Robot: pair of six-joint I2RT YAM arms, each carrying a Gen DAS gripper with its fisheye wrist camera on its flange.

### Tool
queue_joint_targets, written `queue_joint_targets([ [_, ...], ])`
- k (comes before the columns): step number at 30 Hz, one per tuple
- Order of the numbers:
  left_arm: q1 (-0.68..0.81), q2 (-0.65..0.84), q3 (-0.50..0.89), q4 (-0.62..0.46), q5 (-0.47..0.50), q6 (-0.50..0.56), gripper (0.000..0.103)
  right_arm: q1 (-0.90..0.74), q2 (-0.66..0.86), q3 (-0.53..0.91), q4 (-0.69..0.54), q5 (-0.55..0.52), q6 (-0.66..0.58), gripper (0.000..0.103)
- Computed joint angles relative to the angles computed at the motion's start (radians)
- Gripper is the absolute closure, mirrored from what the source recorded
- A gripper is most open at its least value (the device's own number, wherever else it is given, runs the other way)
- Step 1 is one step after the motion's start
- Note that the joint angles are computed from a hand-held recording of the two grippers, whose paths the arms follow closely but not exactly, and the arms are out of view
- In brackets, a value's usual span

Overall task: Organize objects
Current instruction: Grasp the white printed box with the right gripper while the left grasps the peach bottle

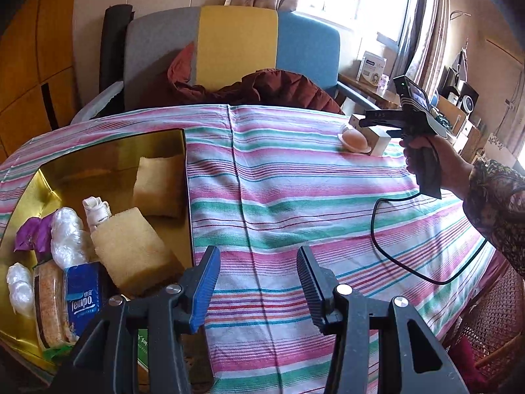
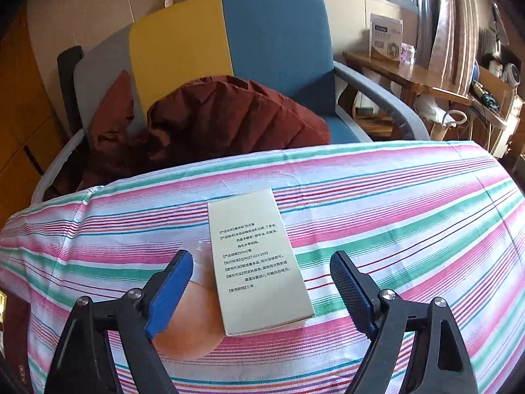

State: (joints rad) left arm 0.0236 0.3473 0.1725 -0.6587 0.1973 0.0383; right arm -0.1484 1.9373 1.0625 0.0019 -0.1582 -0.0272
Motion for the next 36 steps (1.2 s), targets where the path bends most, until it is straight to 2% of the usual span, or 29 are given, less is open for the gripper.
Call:
queue_joint_targets([
  [2, -0.043, 0.012, 0.0, 0.014, -0.028, -0.021, 0.054, 0.006, 0.031, 0.016, -0.008, 0.006, -0.013, 0.034],
  [3, -0.069, 0.026, 0.0, 0.026, -0.045, -0.034, 0.054, 0.006, 0.039, 0.011, -0.007, 0.004, -0.03, 0.045],
  [5, -0.11, 0.058, 0.003, 0.058, -0.062, -0.058, 0.054, 0.01, 0.036, -0.018, 0.015, 0.011, -0.051, 0.051],
  [8, -0.195, 0.153, 0.016, 0.147, -0.089, -0.113, 0.054, -0.017, -0.002, -0.077, 0.031, -0.005, -0.049, 0.052],
  [11, -0.276, 0.33, 0.042, 0.303, -0.099, -0.177, 0.054, -0.066, -0.051, -0.132, 0.015, -0.026, -0.047, 0.053],
  [12, -0.305, 0.414, 0.057, 0.374, -0.103, -0.198, 0.053, -0.085, -0.07, -0.152, 0.005, -0.036, -0.054, 0.053],
  [16, -0.378, 0.788, 0.177, 0.605, -0.061, -0.258, 0.039, -0.162, -0.156, -0.232, -0.068, -0.068, -0.147, 0.053],
  [19, -0.426, 1.028, 0.314, 0.684, -0.053, -0.301, 0.036, -0.21, -0.222, -0.296, -0.109, -0.089, -0.212, 0.053],
  [23, -0.493, 1.301, 0.546, 0.698, -0.08, -0.33, 0.032, -0.27, -0.244, -0.334, -0.104, -0.161, -0.205, 0.052],
  [27, -0.553, 1.516, 0.788, 0.637, -0.145, -0.296, 0.031, -0.296, -0.207, -0.28, -0.159, -0.204, -0.186, 0.052],
  [36, -0.592, 1.815, 1.188, 0.507, -0.243, -0.252, 0.025, -0.301, -0.153, -0.211, -0.244, -0.23, -0.174, 0.052],
])
